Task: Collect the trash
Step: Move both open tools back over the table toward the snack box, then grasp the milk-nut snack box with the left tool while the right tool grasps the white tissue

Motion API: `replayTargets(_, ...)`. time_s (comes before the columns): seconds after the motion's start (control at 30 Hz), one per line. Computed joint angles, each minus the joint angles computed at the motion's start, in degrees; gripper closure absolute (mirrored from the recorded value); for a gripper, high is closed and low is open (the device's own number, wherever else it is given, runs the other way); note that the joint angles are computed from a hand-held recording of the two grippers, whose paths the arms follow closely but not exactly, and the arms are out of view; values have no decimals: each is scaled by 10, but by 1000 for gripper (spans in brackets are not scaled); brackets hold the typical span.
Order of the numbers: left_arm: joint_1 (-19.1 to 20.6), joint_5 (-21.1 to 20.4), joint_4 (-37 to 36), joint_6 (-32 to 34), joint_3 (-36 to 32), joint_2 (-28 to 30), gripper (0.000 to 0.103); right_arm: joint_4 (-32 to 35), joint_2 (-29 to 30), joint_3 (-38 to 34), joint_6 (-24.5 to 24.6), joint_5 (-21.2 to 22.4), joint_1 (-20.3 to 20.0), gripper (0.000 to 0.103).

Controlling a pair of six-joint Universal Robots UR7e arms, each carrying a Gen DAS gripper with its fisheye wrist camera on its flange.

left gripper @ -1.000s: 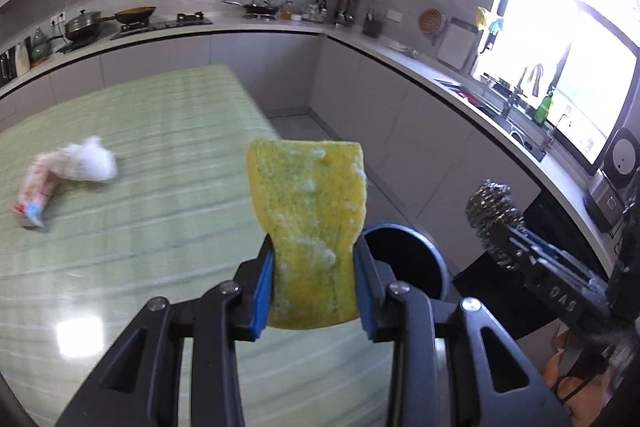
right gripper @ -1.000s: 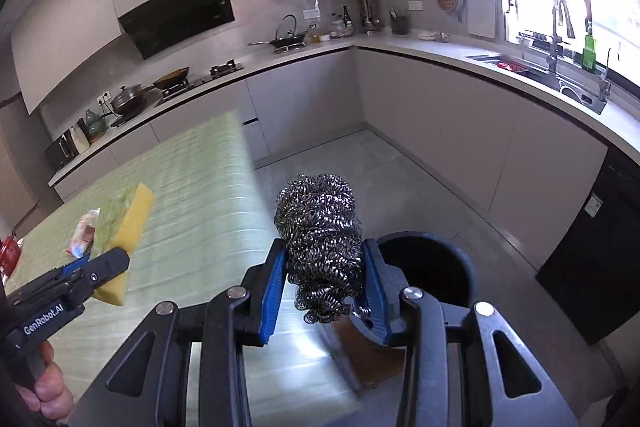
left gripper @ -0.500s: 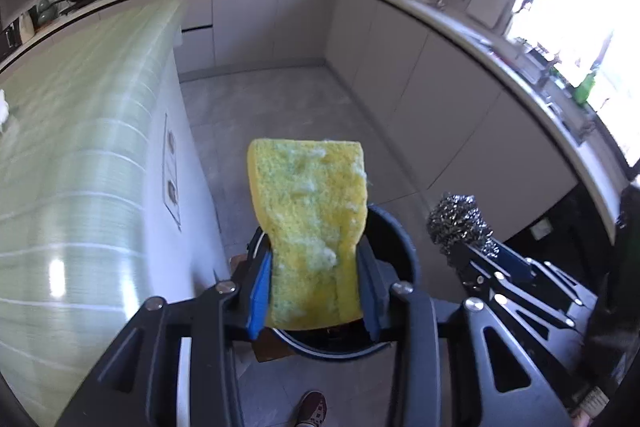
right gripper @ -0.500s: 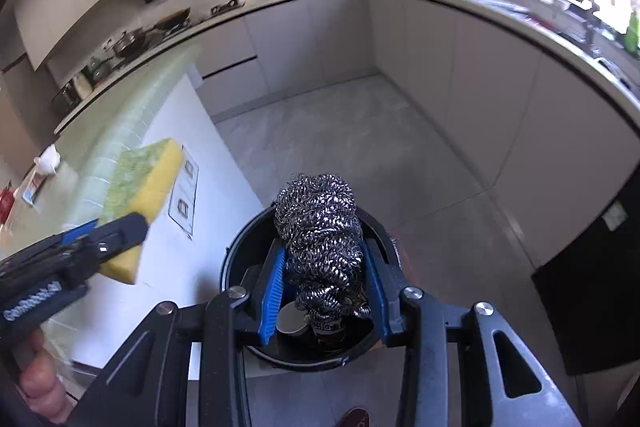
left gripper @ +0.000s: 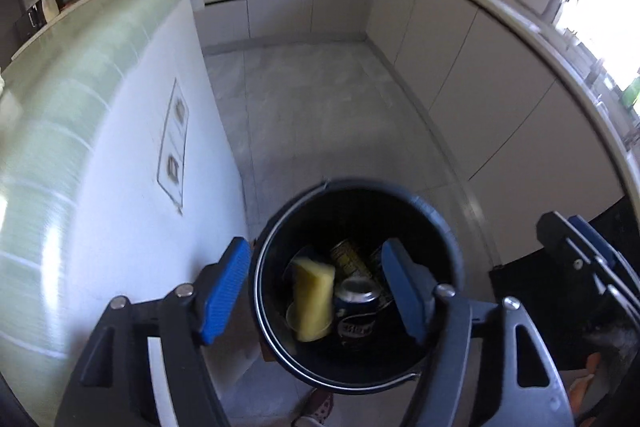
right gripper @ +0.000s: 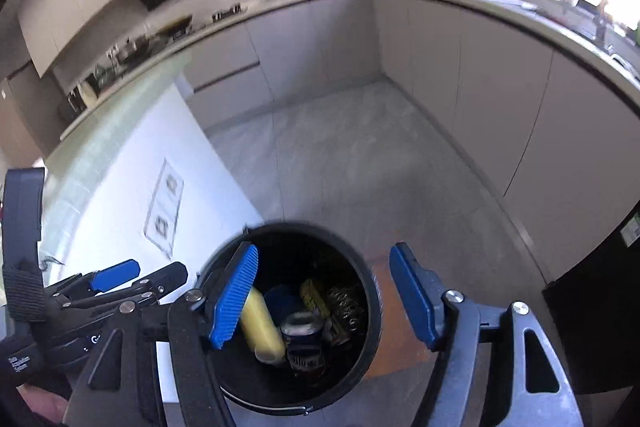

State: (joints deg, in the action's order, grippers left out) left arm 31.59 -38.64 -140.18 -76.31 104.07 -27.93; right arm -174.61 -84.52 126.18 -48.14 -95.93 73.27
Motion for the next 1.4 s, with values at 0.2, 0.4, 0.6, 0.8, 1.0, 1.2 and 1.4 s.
replayTargets(0.2, -50, 45, 78, -50, 22, -82, 33, -5, -31, 11, 16, -9, 61, 32)
replayTargets(0.4, -92, 62, 210, -156, 94, -197, 32, -25, -28, 40, 70, -67, 164, 32)
replayTargets(0.6, -101, 57, 259, -199, 208, -335, 32, -72, 38, 58, 170, -158, 295, 26)
replayTargets(0.8, -96, 58, 398, -259, 285, -493, 32, -129, 174, 41, 253, -197, 412, 26)
replayTargets(1.0, -80, 57, 579, -335, 318, -633, 32, -153, 300, -7, 312, -200, 483, 25)
replayTargets(1.2, -40, 72, 647, -339, 332, -715, 29, -142, 379, -60, 327, -201, 517, 22)
replayTargets(1.4, 10, 95, 544, -221, 356, -742, 29, -125, 430, -107, 322, -177, 513, 19)
